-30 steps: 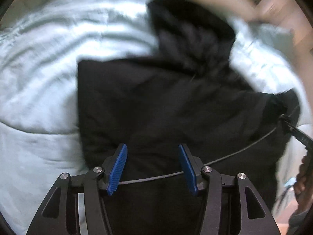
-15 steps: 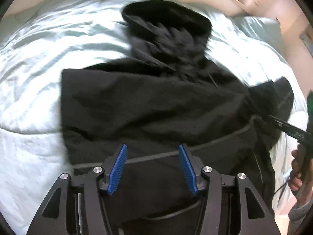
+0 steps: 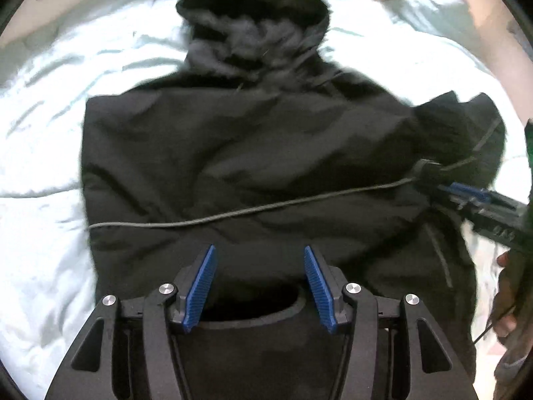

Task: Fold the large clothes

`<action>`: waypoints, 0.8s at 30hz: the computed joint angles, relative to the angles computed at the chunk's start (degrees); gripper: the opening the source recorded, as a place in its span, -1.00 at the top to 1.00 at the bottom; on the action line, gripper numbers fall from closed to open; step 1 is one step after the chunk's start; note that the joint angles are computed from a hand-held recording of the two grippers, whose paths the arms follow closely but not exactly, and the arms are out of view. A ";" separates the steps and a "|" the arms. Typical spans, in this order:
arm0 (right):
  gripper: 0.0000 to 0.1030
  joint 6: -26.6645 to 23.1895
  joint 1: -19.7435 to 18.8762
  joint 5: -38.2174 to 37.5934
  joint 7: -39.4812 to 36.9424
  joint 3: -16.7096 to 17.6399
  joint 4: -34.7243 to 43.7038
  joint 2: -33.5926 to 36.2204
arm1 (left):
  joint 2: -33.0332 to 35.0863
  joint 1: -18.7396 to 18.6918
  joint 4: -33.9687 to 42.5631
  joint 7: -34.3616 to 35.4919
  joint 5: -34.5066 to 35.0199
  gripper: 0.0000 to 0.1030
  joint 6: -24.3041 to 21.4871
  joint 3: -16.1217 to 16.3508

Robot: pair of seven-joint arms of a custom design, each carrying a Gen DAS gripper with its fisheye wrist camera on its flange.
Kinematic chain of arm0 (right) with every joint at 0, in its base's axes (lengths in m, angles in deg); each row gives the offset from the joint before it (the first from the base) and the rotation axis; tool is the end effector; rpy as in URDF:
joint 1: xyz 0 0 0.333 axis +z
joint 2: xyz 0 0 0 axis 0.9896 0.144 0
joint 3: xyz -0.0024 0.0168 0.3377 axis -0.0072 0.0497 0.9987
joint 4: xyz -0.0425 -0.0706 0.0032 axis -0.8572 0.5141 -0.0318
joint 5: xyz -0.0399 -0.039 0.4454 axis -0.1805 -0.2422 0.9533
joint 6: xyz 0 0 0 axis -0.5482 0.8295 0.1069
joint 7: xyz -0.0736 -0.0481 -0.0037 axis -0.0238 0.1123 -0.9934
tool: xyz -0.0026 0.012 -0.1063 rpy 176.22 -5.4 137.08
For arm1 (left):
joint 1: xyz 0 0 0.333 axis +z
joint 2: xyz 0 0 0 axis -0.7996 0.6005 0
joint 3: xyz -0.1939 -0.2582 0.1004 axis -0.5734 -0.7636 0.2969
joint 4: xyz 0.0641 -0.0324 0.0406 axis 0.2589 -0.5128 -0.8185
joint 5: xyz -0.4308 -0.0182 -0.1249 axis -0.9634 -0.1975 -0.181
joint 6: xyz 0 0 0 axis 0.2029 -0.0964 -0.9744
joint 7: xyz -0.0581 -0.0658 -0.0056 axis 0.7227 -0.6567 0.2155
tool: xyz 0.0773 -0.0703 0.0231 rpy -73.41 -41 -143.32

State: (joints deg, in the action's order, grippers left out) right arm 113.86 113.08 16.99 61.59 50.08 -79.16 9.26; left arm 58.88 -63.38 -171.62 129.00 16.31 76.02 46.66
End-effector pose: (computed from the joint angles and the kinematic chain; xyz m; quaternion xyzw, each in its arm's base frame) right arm 0.5179 0.4547 0.5601 -0.6813 0.7018 -0.0658 0.1975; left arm 0.5170 -0.2290 0.5484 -0.6242 0.7598 -0.1757 0.0471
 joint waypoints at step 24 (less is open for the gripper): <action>-0.37 1.94 -20.04 4.78 -9.62 -13.11 -17.29 -21.26 | 22.87 -13.49 27.52 -14.46 8.61 -0.09 0.94 -5.43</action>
